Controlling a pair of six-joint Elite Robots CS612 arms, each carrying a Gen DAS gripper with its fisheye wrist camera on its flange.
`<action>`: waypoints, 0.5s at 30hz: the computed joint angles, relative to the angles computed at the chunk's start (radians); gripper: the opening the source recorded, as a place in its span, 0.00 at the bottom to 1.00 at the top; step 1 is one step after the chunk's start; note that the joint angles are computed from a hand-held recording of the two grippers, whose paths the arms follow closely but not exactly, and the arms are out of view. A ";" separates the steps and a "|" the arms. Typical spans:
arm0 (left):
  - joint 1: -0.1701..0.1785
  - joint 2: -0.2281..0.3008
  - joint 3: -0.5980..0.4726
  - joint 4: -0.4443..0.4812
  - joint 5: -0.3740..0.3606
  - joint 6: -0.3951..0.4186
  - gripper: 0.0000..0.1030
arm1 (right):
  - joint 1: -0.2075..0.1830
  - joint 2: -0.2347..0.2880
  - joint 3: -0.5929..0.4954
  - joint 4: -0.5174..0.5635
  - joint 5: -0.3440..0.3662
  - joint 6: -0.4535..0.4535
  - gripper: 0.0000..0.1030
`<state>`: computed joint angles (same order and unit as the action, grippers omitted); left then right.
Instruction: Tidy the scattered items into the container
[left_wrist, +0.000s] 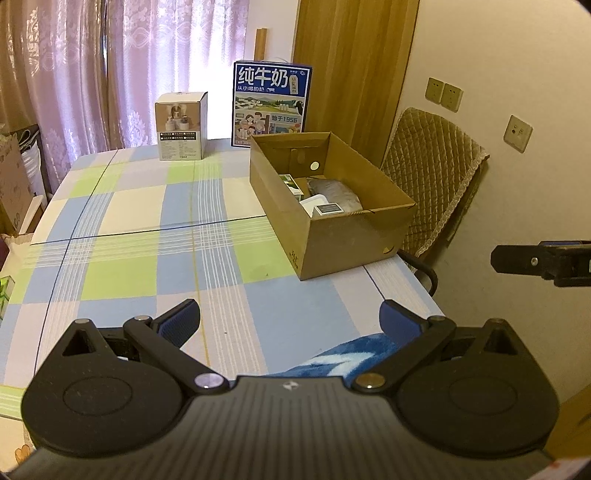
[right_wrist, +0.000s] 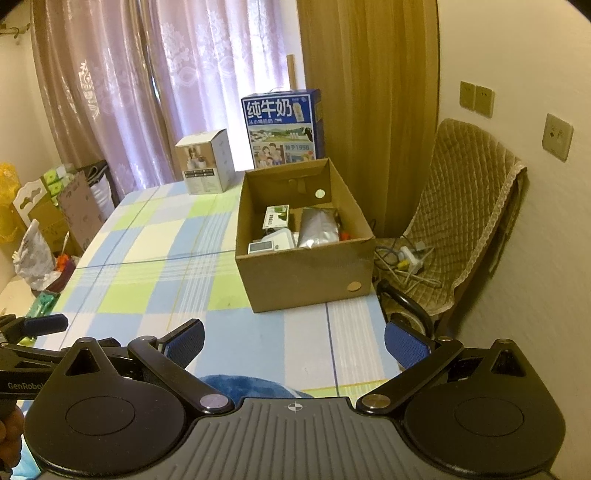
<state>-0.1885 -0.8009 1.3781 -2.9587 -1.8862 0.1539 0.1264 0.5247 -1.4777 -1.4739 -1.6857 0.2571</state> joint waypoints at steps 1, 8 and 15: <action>-0.001 0.001 -0.001 0.001 0.000 0.001 0.99 | 0.000 0.000 0.000 0.001 -0.001 0.000 0.98; -0.001 0.003 -0.006 -0.001 0.004 0.008 0.99 | 0.000 0.001 0.000 0.008 -0.015 0.004 0.98; -0.002 0.005 -0.011 0.008 0.002 0.000 0.99 | 0.000 -0.002 0.003 0.013 -0.023 0.001 0.98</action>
<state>-0.1903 -0.7962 1.3674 -2.9504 -1.8840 0.1544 0.1262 0.5228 -1.4751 -1.4607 -1.7085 0.2586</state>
